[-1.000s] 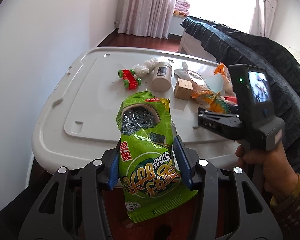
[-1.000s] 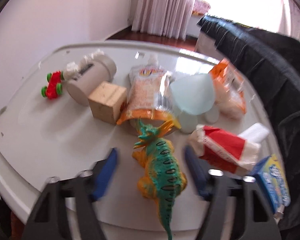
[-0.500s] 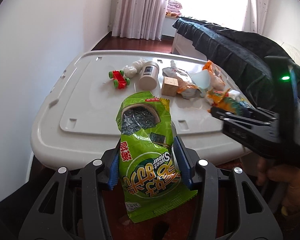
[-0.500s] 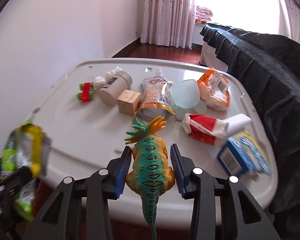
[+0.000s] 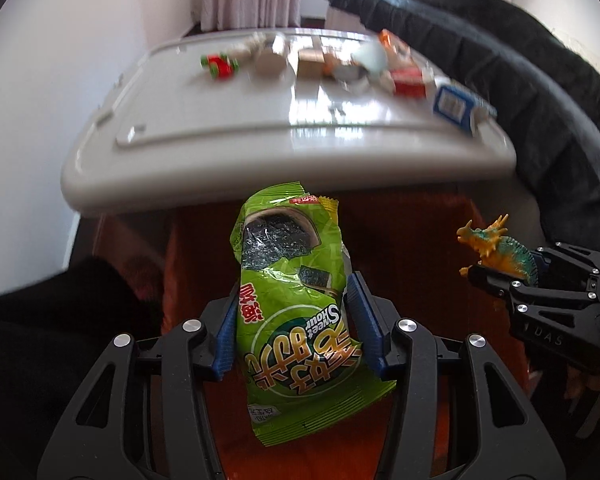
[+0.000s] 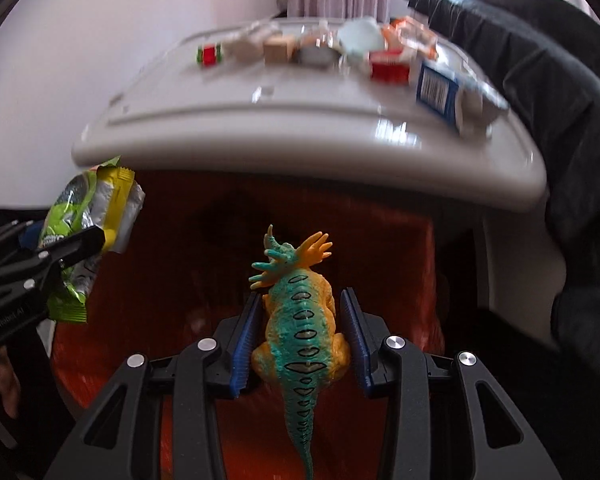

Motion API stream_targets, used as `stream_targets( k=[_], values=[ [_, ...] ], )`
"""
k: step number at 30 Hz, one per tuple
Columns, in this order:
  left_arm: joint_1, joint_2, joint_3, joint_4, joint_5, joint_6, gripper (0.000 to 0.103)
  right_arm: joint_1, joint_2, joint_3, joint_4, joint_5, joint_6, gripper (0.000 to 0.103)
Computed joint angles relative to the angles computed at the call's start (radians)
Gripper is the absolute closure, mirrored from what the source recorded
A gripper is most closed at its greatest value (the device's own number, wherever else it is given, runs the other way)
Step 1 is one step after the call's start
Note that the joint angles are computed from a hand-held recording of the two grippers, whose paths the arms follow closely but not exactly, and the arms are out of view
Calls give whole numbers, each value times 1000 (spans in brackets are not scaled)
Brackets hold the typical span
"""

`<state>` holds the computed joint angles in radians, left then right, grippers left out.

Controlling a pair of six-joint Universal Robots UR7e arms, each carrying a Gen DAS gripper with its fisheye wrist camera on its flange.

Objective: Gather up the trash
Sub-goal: 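Drop the snack bag and dinosaur into the bin, opening both tools, then grasp the blue-yellow box with the right tool while the left tool grasps the white jar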

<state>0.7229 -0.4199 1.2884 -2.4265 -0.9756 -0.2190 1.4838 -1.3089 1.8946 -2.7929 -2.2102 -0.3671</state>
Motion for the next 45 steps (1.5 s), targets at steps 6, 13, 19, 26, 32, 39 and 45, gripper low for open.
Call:
stream_targets(
  k=[6, 13, 19, 26, 32, 39, 45],
  values=[
    [0, -3, -6, 134, 23, -75, 25, 4, -9, 42, -39, -15, -12, 26],
    [1, -9, -2, 91, 27, -82, 21, 20, -9, 43, -152, -24, -67, 17],
    [-5, -2, -22, -89, 19, 25, 16, 14, 9, -52, -203, -24, -108, 11],
    [-1, 105, -234, -80, 37, 109, 15, -7, 133, -303, -282, -43, -242, 6],
    [11, 204, -427, -31, 33, 130, 15, -64, 269, -555, -138, -75, -315, 6],
    [22, 306, -613, 56, 18, 159, 15, -102, 319, -668, 35, -43, -280, 12],
    [31, 386, -763, 133, 15, 151, 15, -102, 346, -707, 79, -80, -269, 46]
  ],
)
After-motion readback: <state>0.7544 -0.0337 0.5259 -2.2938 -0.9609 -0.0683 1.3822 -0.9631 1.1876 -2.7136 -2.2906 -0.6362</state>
